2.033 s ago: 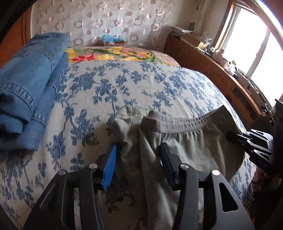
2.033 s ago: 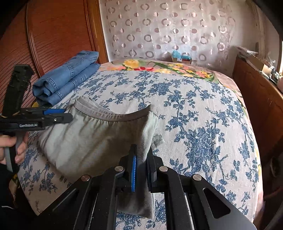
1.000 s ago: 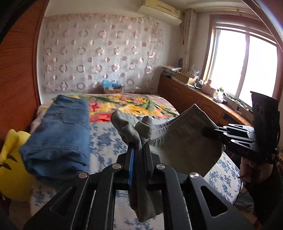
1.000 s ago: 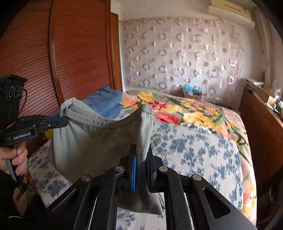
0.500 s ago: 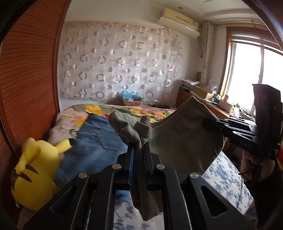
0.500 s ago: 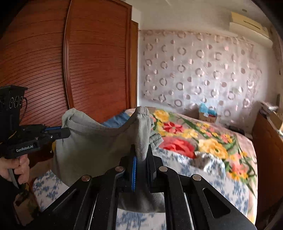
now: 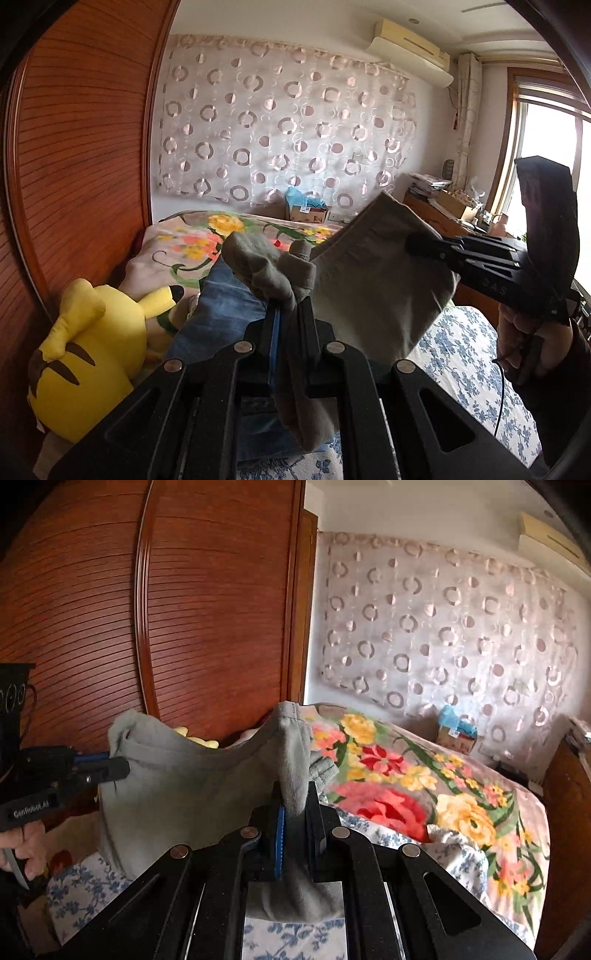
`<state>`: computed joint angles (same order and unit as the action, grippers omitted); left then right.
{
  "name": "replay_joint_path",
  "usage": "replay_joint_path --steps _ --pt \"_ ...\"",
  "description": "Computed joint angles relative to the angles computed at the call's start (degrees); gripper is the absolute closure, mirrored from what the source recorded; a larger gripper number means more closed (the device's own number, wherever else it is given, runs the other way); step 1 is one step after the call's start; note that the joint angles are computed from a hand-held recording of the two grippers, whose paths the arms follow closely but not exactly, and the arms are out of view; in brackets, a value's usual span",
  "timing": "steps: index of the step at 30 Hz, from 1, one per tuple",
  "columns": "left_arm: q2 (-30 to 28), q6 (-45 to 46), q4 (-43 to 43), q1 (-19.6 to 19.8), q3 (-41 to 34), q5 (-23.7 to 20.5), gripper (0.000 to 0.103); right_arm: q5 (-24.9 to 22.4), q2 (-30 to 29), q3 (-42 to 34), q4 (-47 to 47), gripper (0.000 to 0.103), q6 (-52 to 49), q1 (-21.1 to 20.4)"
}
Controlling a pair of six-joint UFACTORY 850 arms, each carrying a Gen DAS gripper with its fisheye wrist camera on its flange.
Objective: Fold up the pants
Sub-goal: 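Carry the lifted sweatpants with both tools over the blue jeans stack, then lower the sweatpants onto the jeans stack and open both tools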
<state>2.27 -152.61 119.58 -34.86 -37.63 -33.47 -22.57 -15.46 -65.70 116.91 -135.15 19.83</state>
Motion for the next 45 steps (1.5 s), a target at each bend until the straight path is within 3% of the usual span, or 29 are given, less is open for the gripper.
replay_joint_path --steps 5,8,17,23,29,36,38,40,45 --pt "-0.1 -2.4 1.1 0.1 0.6 -1.2 0.093 0.3 -0.9 -1.8 -0.3 0.094 -0.9 0.5" --pt "0.0 -5.7 1.6 -0.4 1.7 -4.3 0.093 -0.1 -1.8 -2.9 0.0 0.094 -2.9 0.9" --pt "-0.4 -9.9 0.3 -0.5 2.9 -6.3 0.093 -0.8 -8.2 -10.4 -5.1 0.094 -3.5 2.3" --pt "-2.0 -12.1 -1.5 -0.4 3.0 -6.8 0.093 -0.5 -14.4 -18.4 -17.3 0.094 5.3 2.5" --pt "-2.5 -13.1 -2.3 -0.1 3.5 -6.6 0.093 -1.2 -19.7 -26.3 -33.0 0.094 20.7 2.3" --pt "-2.4 -11.7 -4.1 -0.5 3.8 -6.6 0.093 -4.3 -22.4 -30.9 -41.7 0.094 32.0 1.9" --pt "-2.2 -11.6 -4.5 -0.6 4.0 -6.6 0.089 -5.0 -22.5 -31.5 -42.8 0.088 34.1 1.6" --pt "-1.6 -11.3 -5.1 -0.9 4.2 -6.9 0.084 -1.4 -21.3 -29.6 -36.4 0.077 29.4 1.7" --pt "0.5 -8.4 -6.7 -2.9 4.8 -9.7 0.060 -4.8 -19.6 -27.4 -33.9 0.075 28.5 -0.2"
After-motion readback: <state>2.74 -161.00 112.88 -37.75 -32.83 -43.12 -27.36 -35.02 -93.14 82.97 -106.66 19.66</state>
